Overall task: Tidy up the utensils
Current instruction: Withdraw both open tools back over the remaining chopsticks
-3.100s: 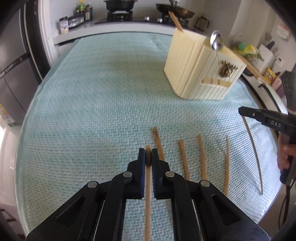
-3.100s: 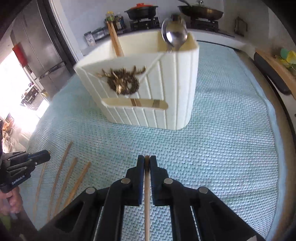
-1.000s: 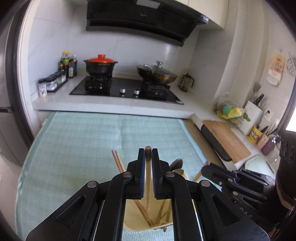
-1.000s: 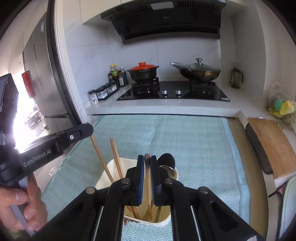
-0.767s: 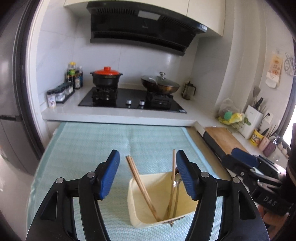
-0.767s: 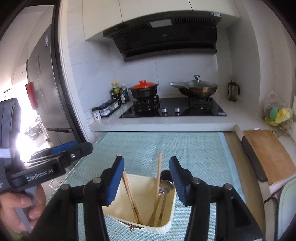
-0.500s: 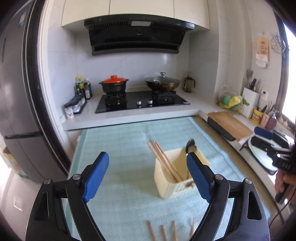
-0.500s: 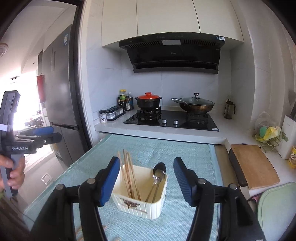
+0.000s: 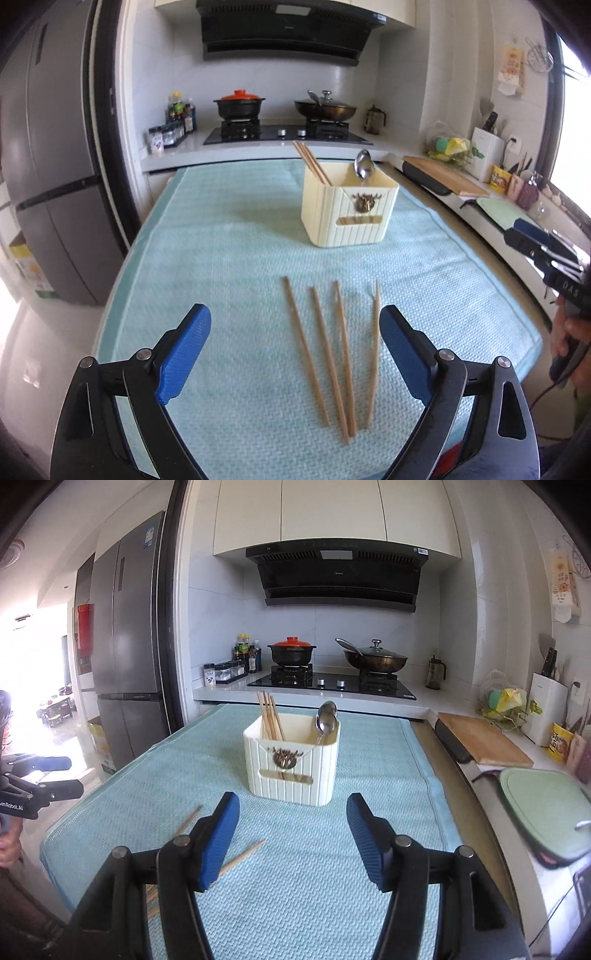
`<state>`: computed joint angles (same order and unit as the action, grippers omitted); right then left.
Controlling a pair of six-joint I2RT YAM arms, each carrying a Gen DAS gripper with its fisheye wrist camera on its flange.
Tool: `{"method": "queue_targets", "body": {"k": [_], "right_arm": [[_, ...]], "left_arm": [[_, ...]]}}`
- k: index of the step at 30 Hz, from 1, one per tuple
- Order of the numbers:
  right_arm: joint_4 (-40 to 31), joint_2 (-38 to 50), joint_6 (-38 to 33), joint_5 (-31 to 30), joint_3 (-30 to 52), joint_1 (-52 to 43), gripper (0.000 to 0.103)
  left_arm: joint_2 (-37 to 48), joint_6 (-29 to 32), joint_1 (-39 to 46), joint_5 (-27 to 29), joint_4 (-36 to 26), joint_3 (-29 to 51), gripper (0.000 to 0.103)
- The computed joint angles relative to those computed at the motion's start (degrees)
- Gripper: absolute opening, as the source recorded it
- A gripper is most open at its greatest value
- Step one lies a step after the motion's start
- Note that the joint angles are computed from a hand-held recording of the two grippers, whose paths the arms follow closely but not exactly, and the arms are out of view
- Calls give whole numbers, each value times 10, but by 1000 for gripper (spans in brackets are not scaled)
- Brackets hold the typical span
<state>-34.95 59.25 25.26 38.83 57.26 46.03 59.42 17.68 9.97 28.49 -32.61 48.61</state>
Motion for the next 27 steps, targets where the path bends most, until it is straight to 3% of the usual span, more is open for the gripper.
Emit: {"method": "queue_targets", "body": {"k": [5,11,27], "right_arm": [[-25,34,117,82,-54,110,62],[-46,63,182,52,-77,135,62],[-49,95,207,21,-66,141,62]], "left_arm": [[-17,-20,7,8,22,-61,93],[-17,-13,12,-4,37,-84,93],[-12,3,52,7,54,-115,93]]}}
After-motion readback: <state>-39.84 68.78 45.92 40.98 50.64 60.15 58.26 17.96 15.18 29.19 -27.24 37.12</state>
